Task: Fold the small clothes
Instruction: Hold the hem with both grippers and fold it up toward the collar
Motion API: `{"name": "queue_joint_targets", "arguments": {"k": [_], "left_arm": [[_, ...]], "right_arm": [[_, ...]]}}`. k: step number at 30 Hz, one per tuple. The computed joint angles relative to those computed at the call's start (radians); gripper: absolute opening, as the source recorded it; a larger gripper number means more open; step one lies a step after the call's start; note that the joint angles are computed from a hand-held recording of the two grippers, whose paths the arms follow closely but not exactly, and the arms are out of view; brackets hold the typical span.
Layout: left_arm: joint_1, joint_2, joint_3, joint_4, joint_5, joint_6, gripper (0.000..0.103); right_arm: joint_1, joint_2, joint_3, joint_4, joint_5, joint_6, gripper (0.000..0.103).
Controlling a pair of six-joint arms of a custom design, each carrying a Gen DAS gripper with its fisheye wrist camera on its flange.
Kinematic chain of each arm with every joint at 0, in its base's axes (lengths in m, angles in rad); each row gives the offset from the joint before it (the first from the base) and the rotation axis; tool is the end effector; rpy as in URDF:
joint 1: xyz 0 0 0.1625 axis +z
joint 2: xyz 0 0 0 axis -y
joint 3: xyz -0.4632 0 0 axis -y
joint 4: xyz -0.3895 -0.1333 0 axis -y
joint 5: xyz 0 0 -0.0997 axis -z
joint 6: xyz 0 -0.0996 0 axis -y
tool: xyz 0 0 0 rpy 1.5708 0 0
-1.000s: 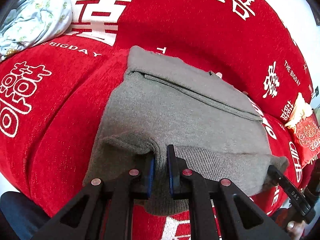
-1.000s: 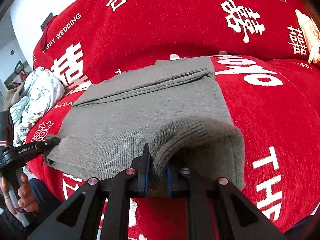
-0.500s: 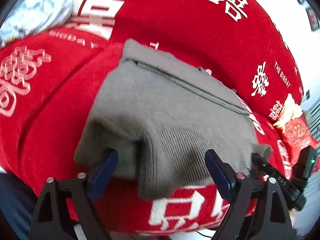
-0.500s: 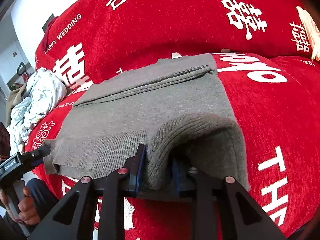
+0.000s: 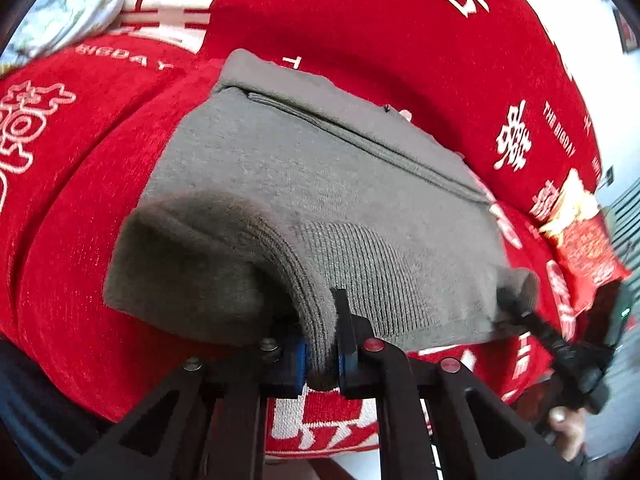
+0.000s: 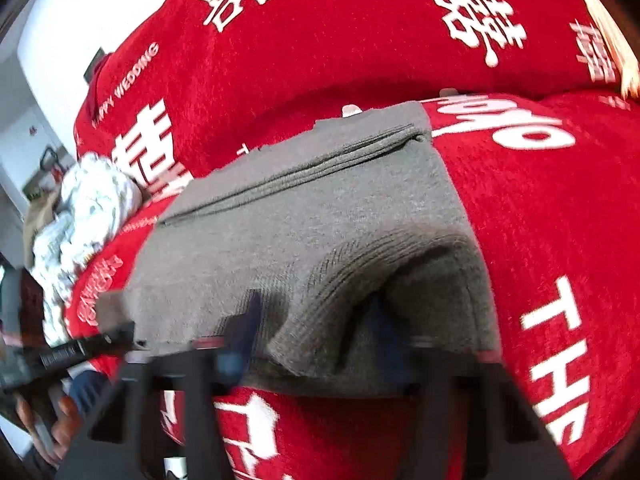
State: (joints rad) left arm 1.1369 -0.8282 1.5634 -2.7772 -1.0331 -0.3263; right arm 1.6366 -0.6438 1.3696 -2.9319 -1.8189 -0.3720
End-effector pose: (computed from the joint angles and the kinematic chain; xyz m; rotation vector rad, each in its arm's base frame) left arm -0.1396 -0.7396 0.2115 -0.0329 2.6894 -0.8726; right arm 0.1612 -0.7905 0.1635 0.4762 -2.6479 0.8224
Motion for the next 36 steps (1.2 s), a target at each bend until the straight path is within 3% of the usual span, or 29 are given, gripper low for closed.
{"name": "queue_joint_targets", "arguments": {"k": [7, 17, 36], "left_arm": [[-0.042, -0.009, 0.018, -0.138, 0.084, 0.125, 0.012], [-0.044, 0.012, -0.065, -0.127, 0.104, 0.152, 0.012], [-0.043, 0.094, -0.280, -0.049, 0.149, 0.220, 0.012]], "right_arm": [[0.012, -0.036, 0.039, -0.051, 0.057, -0.030, 0.017], [0.042, -0.031, -0.009, -0.059, 0.064, -0.070, 0.017], [0.072, 0.078, -0.265, 0.026, 0.018, -0.070, 0.016]]}}
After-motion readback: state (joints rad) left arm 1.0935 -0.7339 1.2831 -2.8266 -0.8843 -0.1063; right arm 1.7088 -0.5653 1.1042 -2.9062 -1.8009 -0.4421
